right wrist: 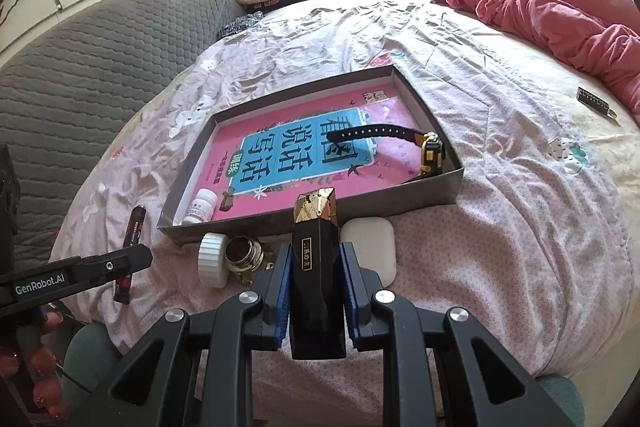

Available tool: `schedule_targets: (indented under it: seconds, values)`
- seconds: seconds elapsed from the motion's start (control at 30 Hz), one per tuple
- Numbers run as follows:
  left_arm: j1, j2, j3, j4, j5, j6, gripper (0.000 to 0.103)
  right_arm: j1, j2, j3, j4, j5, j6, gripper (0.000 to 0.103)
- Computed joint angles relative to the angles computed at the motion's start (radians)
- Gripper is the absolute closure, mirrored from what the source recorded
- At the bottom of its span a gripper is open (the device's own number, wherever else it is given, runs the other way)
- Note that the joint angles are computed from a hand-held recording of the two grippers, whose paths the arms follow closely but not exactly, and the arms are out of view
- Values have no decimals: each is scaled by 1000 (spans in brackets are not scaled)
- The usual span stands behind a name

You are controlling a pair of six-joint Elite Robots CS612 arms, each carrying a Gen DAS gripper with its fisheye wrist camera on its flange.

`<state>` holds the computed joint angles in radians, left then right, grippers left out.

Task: Organize rigid objects
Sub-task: 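Lift the lighter with the left gripper while the right gripper carries the black case over the tray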

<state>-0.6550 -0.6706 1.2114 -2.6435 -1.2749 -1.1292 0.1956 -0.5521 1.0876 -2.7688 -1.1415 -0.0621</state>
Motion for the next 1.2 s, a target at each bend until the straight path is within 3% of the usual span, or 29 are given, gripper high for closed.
schedule_targets:
  seconds: [0.87,1.2]
  values:
    - [-4,3,-32,-21,28,48,80,-6,-19,1,-86,-26,-9,80]
    - [7,32,-98,-6,17,89,80,0,7,-62,-74,-12,1,80]
